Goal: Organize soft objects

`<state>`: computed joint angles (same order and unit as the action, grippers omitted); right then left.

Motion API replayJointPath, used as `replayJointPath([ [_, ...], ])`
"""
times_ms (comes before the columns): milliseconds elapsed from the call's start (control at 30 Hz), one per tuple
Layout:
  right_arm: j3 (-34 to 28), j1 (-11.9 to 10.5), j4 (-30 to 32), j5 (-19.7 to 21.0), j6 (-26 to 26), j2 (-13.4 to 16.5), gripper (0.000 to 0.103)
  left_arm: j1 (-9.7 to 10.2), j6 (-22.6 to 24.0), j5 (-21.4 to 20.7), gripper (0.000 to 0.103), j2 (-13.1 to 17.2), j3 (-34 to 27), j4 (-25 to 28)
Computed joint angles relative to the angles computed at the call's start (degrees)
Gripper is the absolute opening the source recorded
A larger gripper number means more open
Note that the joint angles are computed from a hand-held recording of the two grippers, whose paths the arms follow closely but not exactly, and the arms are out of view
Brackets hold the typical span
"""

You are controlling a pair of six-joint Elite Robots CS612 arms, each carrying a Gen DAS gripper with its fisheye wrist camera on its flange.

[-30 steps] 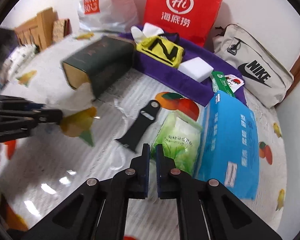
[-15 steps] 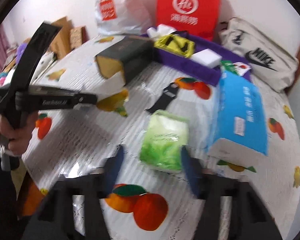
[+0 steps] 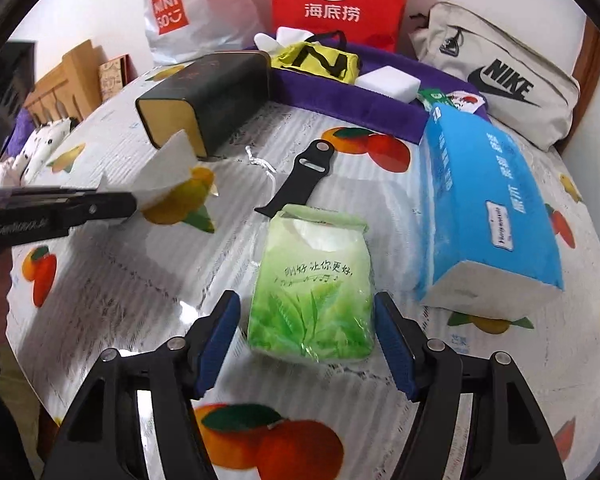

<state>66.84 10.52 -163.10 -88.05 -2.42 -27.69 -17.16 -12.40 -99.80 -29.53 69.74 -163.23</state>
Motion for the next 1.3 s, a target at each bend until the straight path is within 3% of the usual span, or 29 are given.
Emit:
replayJointPath([
  [33,-0.1,-0.1,0.1,0.3,0.4,0.0,0.052,0.01,-0.1,0.1,0.018,0.0,0.1,-0.1],
  [533,4.6,-1.6,-5.5,2.7,0.3,-4.3,0.052,-0.30,0.3,-0.4,0.018,-3.3,2.5,-5.1],
  [733,4.4,-2.7,-7.8,3.5,0.2,-5.1,0.052,-0.90,0.6,0.2,0.018,-3.7,1.0,-4.8],
  [1100,-2.1,-4.3,-5.8,2.9,0.5,-2.8,0.052,-1.41,0.9,0.9,0.018,-0.3,-8.7,2.0],
  [1300,-8.4,-5.3,-0.8,2.3,1.7,-0.3,0.052,-1.46,0.5,1.3,0.018,2.5,-15.2,7.0],
])
